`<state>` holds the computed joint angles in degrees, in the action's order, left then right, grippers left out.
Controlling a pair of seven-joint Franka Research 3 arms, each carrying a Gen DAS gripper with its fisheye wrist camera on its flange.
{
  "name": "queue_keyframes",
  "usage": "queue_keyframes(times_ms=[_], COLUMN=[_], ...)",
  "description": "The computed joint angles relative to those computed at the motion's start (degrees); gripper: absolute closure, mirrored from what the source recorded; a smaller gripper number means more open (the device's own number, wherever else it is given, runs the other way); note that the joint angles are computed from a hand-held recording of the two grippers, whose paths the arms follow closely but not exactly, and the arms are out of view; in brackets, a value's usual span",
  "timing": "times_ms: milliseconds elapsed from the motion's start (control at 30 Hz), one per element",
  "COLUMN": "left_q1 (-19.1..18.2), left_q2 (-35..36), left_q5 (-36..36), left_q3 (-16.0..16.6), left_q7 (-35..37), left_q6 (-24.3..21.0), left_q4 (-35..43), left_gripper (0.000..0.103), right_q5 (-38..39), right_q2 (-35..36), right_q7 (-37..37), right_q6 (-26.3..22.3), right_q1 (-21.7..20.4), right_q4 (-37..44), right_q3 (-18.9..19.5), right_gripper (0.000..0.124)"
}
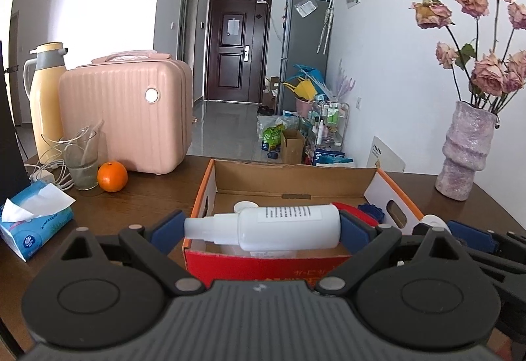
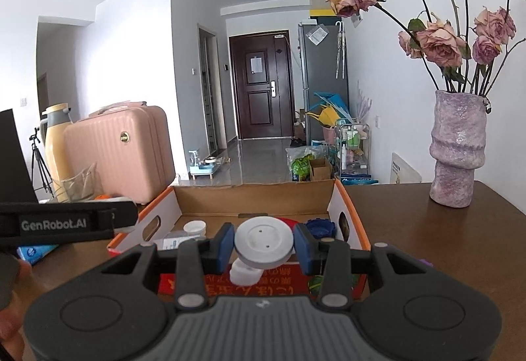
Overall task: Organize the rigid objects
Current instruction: 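Lower and open both grippers to drop the bottle and cap into the box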
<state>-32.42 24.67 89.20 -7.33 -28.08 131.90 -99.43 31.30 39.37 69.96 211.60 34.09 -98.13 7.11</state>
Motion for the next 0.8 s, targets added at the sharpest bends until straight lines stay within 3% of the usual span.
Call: queue_keyframes(times_ms=[500, 800], left_q1=[0.5, 0.2], left_q2=[5.5, 9.7], left_q5=[-2.4, -5.8], left_q3=[2.7, 5.1], left_q7=[3.8, 7.6], left_q6=[3.2, 5.2], left_q4=[7.2, 12.8], left_gripper=[0.005, 0.005], right_q5=[3.2, 4.5], right_q2=[5.2, 9.6], right_q7=[-1.4, -0.8], right_q6=[-7.0, -12.1], right_q1=[1.9, 4.2], right_q4=[9.8, 17.7], right_q3=[-4.3, -9.0], right_gripper=[0.085, 0.085])
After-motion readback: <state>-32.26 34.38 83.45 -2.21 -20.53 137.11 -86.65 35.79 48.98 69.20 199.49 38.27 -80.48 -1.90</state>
